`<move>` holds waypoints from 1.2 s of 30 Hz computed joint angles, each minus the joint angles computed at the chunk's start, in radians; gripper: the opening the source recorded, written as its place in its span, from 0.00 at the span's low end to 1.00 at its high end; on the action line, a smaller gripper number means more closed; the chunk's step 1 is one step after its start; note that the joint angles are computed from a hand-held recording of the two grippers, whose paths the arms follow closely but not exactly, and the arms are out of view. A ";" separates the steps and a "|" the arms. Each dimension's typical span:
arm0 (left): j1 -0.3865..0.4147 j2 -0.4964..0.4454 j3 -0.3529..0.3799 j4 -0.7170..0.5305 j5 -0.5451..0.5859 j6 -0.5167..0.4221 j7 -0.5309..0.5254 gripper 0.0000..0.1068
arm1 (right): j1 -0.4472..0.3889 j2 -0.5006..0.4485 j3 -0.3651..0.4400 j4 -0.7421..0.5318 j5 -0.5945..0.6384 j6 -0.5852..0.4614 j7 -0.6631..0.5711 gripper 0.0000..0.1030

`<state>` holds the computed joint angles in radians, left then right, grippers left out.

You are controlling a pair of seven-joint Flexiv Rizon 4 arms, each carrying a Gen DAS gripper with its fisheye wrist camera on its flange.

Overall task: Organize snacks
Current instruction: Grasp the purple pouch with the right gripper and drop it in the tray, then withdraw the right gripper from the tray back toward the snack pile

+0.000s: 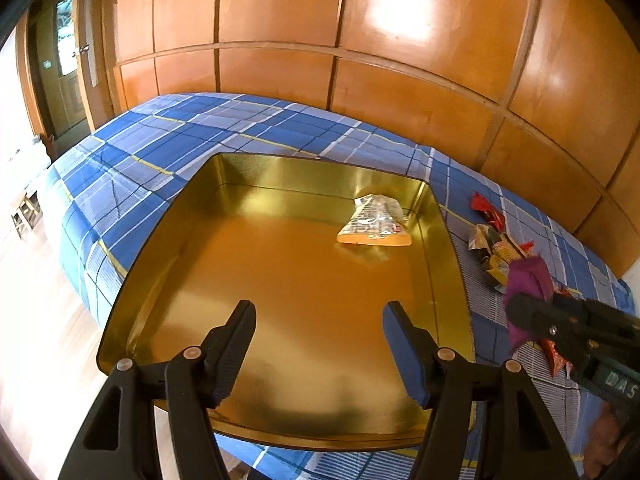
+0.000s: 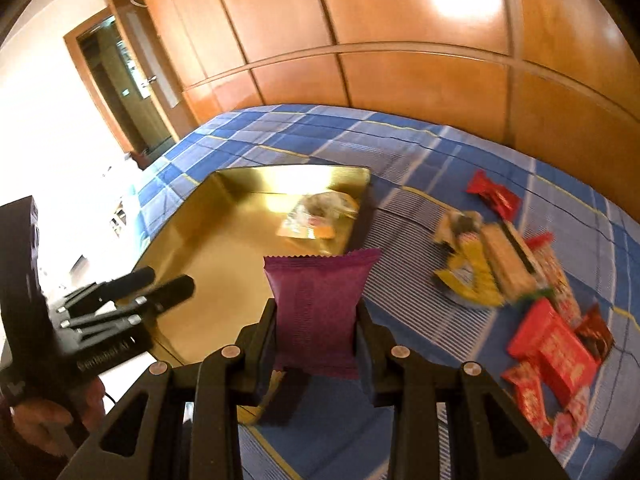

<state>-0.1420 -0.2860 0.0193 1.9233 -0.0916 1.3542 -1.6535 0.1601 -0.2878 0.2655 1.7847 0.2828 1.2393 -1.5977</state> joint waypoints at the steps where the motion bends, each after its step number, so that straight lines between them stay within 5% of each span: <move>1: 0.002 0.000 0.002 0.003 -0.001 0.001 -0.002 0.62 | 0.006 -0.006 -0.002 -0.011 -0.007 -0.006 0.004 0.33; 15: 0.022 -0.003 0.019 0.007 0.007 -0.018 -0.039 0.62 | 0.087 -0.174 -0.044 -0.209 -0.163 -0.147 0.103 0.38; 36: -0.005 0.004 0.010 -0.013 0.051 -0.012 -0.008 0.62 | 0.022 -0.028 -0.041 0.061 -0.182 0.095 0.227 0.38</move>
